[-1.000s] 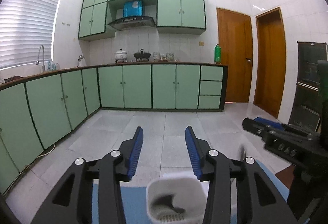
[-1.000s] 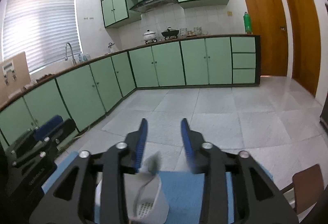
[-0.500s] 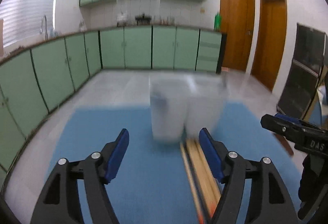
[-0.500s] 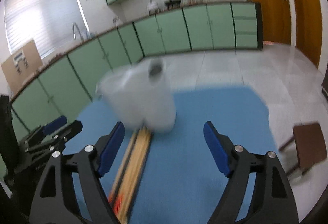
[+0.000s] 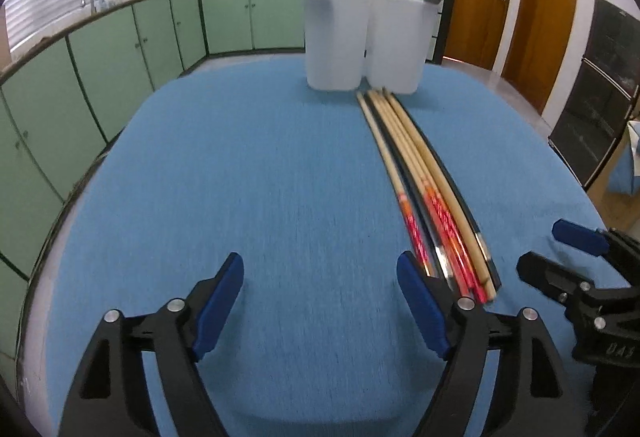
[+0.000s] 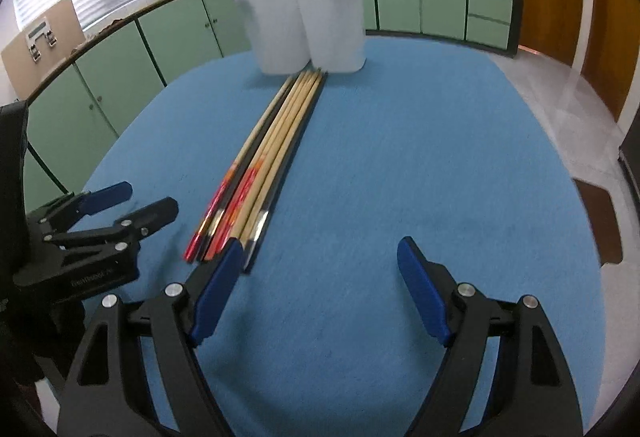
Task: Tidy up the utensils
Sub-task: 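Grasp a black chopstick from the bundle with the right tool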
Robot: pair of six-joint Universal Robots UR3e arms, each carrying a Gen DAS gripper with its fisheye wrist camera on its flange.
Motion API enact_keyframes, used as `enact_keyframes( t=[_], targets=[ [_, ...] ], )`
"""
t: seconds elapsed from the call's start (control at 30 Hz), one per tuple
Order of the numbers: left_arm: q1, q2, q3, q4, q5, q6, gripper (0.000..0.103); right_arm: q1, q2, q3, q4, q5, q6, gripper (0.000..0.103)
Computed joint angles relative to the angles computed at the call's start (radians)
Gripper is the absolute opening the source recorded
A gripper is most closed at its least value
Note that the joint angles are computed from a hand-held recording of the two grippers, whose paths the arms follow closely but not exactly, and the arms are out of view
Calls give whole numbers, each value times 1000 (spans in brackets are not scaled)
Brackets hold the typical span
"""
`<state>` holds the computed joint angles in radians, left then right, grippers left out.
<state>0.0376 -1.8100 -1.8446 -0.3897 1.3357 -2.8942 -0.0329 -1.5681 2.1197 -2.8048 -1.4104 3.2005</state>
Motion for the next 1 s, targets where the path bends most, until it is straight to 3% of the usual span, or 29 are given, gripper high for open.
enact_keyframes(
  t=[0.43,0.57,0.67,0.8,0.9,1.0],
  targets=[
    [-6,13,-13,-33,6,1,79,55,42,-36,35,-117,-24,76],
    [-3,17,-17,-36,3,-7,80,78,44,-49,41,-235,-3,75],
    [3,24,-26,-32,1,-12,80,24,-1,-5,25,-169,-17,75],
    [4,31,-37,-25,3,-12,81,-13,-30,28,15,-69,-27,61],
    [7,37,-45,-24,1,-8,81,-5,-13,23,8,-49,-35,45],
    [7,41,-48,-23,2,-3,81,17,3,7,11,-63,-28,35]
  ],
)
